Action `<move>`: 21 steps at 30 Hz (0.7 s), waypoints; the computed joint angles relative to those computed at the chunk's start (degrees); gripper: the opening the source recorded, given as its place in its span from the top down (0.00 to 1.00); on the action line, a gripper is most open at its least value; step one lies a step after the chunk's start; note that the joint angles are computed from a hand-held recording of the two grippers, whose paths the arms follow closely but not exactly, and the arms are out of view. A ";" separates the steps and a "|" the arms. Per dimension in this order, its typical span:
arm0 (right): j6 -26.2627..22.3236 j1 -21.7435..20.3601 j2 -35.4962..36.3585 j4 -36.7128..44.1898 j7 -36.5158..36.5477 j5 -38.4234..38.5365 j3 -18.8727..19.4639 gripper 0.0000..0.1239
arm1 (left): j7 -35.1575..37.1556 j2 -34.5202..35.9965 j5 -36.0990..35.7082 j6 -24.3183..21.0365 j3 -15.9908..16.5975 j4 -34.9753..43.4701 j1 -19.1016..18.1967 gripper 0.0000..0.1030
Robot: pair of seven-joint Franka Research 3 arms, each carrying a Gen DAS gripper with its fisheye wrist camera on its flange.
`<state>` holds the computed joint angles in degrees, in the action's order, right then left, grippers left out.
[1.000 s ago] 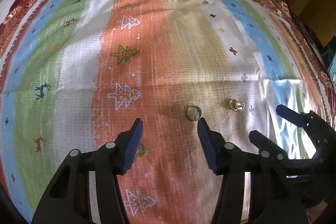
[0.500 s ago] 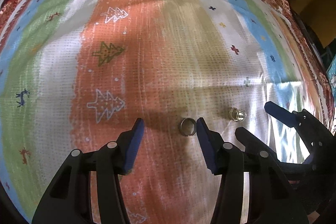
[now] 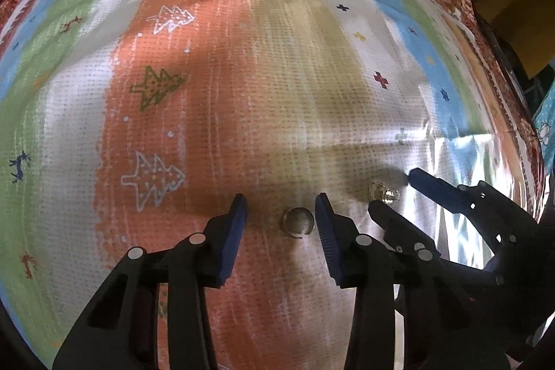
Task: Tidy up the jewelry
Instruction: 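Close the right tool on the gold ring while the left tool grasps the silver ring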
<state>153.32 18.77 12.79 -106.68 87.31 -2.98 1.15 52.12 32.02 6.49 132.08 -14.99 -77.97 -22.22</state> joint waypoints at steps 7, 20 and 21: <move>0.41 0.35 -0.07 -0.51 0.45 -1.68 -0.40 0.74 | -0.25 0.59 1.13 -1.83 0.41 1.18 -0.70 0.69; -0.45 -0.82 -0.08 -0.39 -2.08 1.61 0.46 0.86 | 0.52 -0.56 0.17 -2.13 0.02 -0.38 0.23 0.81; -0.44 -0.70 -0.05 -0.37 -1.99 1.39 0.32 0.86 | 0.48 -0.69 0.22 -2.16 0.07 -0.54 0.19 0.81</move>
<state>152.89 18.08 12.75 -107.06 85.32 -1.59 1.47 52.60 31.33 6.71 129.92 -14.92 -78.51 -22.03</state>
